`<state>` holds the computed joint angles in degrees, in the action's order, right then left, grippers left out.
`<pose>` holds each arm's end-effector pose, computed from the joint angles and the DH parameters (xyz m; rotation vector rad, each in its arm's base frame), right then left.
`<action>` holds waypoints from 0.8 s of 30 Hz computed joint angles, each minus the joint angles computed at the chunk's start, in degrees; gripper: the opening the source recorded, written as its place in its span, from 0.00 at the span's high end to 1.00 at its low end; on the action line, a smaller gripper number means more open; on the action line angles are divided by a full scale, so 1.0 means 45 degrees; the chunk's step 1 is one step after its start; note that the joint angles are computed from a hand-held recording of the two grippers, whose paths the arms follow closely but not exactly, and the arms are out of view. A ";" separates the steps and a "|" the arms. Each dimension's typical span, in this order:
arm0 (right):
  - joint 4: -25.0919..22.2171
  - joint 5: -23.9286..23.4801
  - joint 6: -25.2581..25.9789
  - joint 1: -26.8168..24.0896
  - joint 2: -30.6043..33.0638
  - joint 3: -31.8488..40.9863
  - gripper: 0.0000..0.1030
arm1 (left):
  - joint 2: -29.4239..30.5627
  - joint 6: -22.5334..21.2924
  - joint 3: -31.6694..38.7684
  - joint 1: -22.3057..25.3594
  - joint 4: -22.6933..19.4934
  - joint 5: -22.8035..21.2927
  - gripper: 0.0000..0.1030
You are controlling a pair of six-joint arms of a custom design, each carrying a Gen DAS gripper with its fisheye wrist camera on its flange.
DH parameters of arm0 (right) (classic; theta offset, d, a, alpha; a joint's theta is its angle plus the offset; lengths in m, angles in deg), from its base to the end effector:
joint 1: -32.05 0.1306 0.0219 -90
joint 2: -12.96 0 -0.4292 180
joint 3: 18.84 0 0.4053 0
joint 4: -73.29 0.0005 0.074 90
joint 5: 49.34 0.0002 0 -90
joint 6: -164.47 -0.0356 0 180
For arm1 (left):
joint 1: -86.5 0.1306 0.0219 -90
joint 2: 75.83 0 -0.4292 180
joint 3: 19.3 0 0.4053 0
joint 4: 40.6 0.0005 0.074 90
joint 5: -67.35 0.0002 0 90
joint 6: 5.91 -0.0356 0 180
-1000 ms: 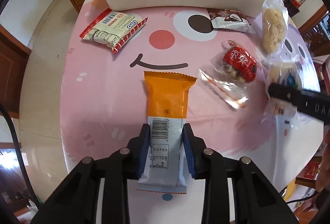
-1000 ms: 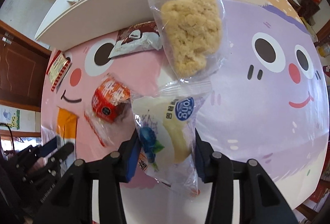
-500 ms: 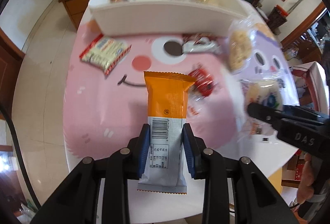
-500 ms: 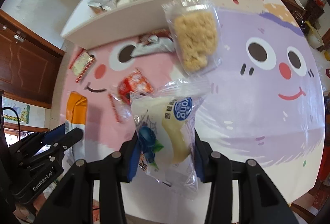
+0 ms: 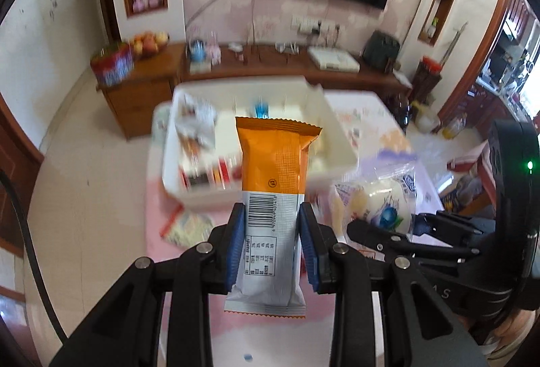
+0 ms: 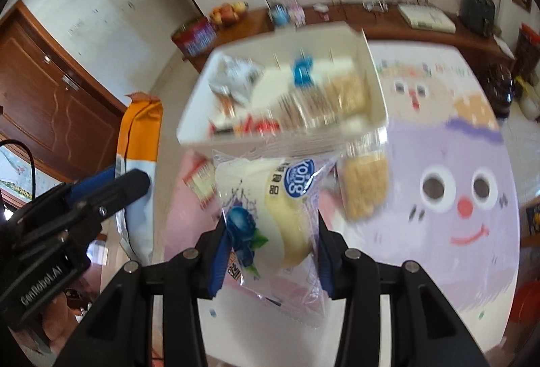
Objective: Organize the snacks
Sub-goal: 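Carry the bar and bun into the white tray and open both tools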
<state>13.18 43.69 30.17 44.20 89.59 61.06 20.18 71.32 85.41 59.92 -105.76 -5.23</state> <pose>0.3789 0.0791 0.4795 0.7370 2.4838 0.3044 0.4663 -0.2458 0.5286 0.9717 2.3672 -0.4814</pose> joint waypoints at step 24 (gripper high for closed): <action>0.0014 0.1070 0.1537 -0.2401 0.2996 0.4875 0.57 | 0.5043 0.0611 0.8312 -0.0117 -0.1420 -0.0320 0.71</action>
